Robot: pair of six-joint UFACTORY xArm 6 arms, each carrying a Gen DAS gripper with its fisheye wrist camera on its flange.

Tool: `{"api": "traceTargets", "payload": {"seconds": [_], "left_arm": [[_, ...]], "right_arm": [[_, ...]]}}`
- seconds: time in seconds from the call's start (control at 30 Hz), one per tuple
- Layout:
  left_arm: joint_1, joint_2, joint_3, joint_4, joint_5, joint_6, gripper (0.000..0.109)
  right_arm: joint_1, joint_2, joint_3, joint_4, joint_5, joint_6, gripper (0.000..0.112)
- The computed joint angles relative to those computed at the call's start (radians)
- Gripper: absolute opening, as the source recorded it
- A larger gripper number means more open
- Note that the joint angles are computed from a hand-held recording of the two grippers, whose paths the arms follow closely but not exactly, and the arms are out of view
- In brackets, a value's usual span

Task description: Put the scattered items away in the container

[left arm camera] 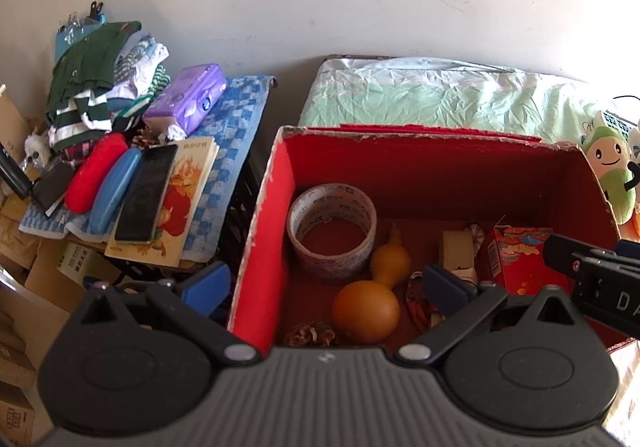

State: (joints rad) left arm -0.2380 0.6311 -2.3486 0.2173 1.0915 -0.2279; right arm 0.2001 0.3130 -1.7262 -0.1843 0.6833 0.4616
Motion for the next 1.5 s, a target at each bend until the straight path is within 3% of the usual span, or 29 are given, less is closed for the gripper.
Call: {"api": "traceTargets", "payload": {"seconds": [1.07,1.5], "left_arm": [[0.008,0.172,-0.28,-0.044,0.094,0.053,0.102],[0.012,0.14,-0.228,-0.069,0.087,0.047,0.102]], "right_arm": [[-0.002,0.059,-0.081,0.003,0.039,-0.011,0.075],[-0.003,0.046,-0.06,0.012,0.022,-0.01,0.075]]}}
